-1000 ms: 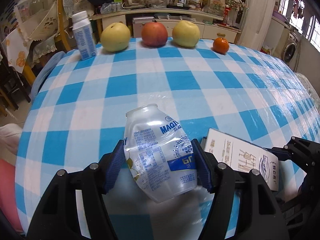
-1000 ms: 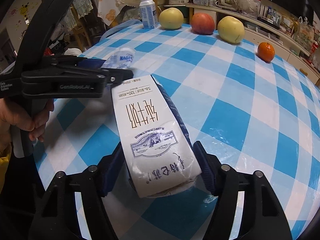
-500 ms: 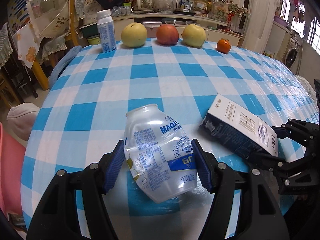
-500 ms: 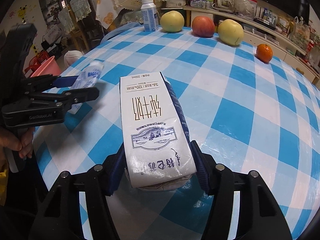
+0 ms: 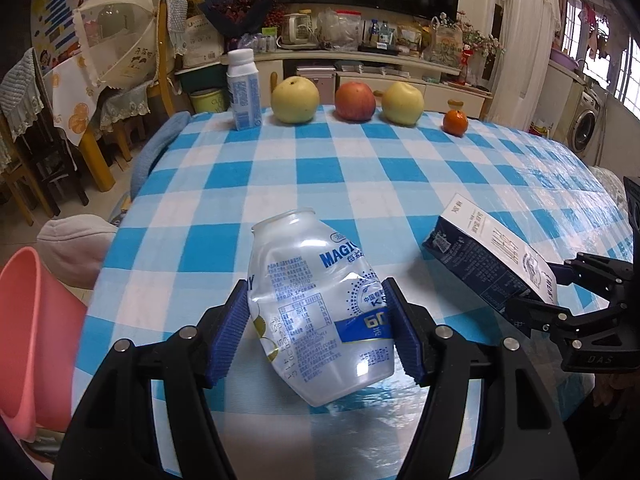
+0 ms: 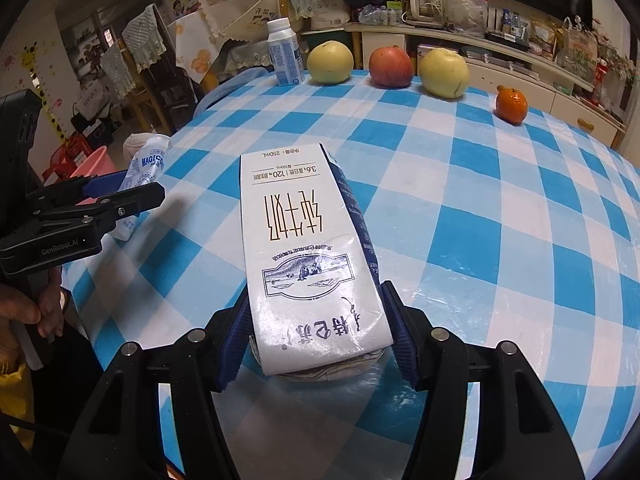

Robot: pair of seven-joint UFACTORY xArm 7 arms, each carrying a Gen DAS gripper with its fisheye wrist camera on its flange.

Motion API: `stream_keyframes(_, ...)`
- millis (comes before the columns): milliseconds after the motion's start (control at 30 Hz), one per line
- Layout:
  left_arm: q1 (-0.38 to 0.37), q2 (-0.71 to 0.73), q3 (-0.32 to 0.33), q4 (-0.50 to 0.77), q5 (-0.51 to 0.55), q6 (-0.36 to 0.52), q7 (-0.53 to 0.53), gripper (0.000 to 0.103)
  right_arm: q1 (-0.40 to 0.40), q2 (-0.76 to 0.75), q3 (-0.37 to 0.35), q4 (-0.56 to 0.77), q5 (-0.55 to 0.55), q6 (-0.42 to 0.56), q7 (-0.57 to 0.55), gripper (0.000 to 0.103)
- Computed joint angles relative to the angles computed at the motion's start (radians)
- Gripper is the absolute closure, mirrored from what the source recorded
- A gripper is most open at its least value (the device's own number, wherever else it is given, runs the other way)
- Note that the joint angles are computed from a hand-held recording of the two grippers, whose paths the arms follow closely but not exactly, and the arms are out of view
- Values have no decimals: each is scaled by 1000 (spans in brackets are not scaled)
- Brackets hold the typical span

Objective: Collect trash
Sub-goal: 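Carry the yogurt bottle and milk carton over the pink bucket with both tools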

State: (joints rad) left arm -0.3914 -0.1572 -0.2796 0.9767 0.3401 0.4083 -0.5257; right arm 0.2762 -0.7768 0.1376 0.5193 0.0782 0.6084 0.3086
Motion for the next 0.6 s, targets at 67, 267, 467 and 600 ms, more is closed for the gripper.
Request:
stream_keyframes(67,9,-13,5,-8,7,-3,-6,36,6,-2,3,4,12,-5,16,41)
stream_keyframes(267,47,-42,13,-25,17,-7,-18,36,14,4,24,24,23,-27,63,41)
stream_keyframes(467,88,-76,25,-46,15,-11,-21,36,19,36,47,60,9,-41,106,41)
stream_keyframes(600,120,-97,22,-54,26,-10,-36,36,21,68,67,89,-10,-45,130,41)
